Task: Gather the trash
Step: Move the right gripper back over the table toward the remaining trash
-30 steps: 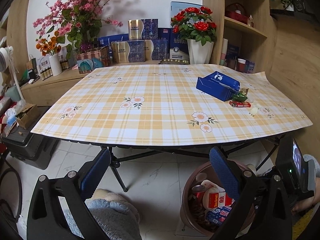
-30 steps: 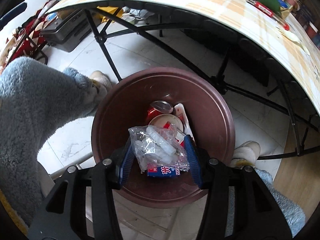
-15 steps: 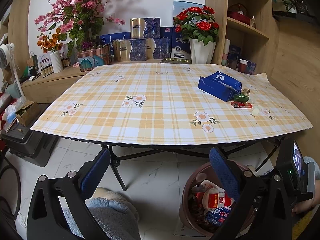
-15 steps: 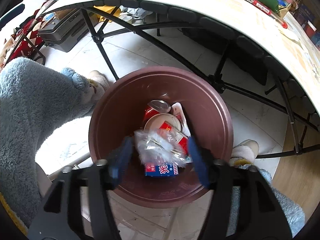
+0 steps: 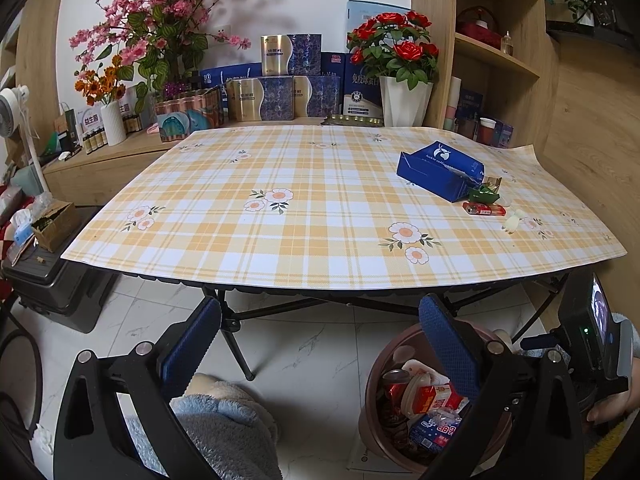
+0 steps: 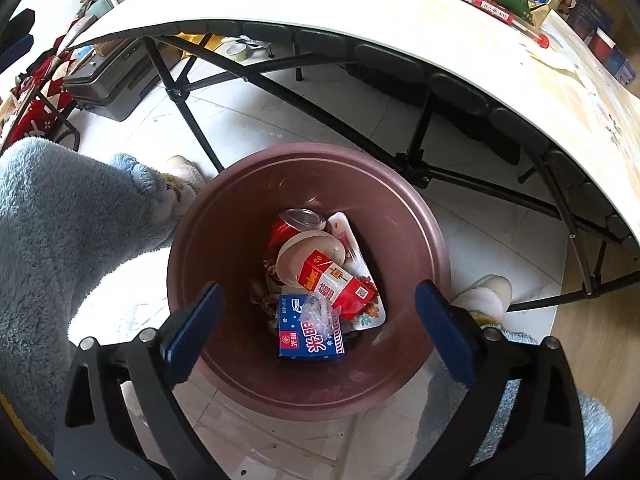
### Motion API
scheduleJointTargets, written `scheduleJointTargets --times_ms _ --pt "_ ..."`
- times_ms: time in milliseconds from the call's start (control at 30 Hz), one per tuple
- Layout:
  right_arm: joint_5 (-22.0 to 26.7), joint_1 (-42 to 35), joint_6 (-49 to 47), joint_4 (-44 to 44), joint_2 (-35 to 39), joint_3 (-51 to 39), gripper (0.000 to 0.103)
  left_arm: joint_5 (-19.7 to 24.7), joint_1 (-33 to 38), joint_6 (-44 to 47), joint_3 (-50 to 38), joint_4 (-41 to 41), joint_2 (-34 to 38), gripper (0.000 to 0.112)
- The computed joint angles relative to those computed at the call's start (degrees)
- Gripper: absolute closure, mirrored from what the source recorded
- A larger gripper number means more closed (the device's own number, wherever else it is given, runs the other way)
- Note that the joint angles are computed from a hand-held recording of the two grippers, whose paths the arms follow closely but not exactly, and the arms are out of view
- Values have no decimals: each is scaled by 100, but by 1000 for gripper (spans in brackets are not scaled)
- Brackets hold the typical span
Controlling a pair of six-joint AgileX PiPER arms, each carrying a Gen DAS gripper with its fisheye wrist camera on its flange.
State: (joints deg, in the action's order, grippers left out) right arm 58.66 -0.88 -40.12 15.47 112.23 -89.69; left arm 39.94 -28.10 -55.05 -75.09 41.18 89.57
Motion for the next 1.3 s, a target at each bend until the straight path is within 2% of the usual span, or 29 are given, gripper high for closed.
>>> scheduleJointTargets --times_ms 300,667,800,867,1100,1167,1300 --pt "-51 -26 -6 50 -31 3 8 18 -13 -23 25 25 -25 15" --pt "-942 -376 -396 950 -701 444 6 -299 223 -79 234 -234 -127 15" --pt "-972 -618 -349 1323 -698 195 6 -108 324 696 -203 -915 127 15" --pt "-944 -735 -297 1435 -652 26 6 -2 299 900 -427 -1010 286 15" --pt "-479 -1190 -30 1720 -243 -1012 6 368 272 1704 -1452 -1571 955 15" --pt "-348 -1298 14 1833 -113 -1305 6 562 287 2057 -1907 -1836 1226 15" --pt "-593 -1298 399 1461 50 -1795 6 1071 392 2890 -3182 -2645 1933 15"
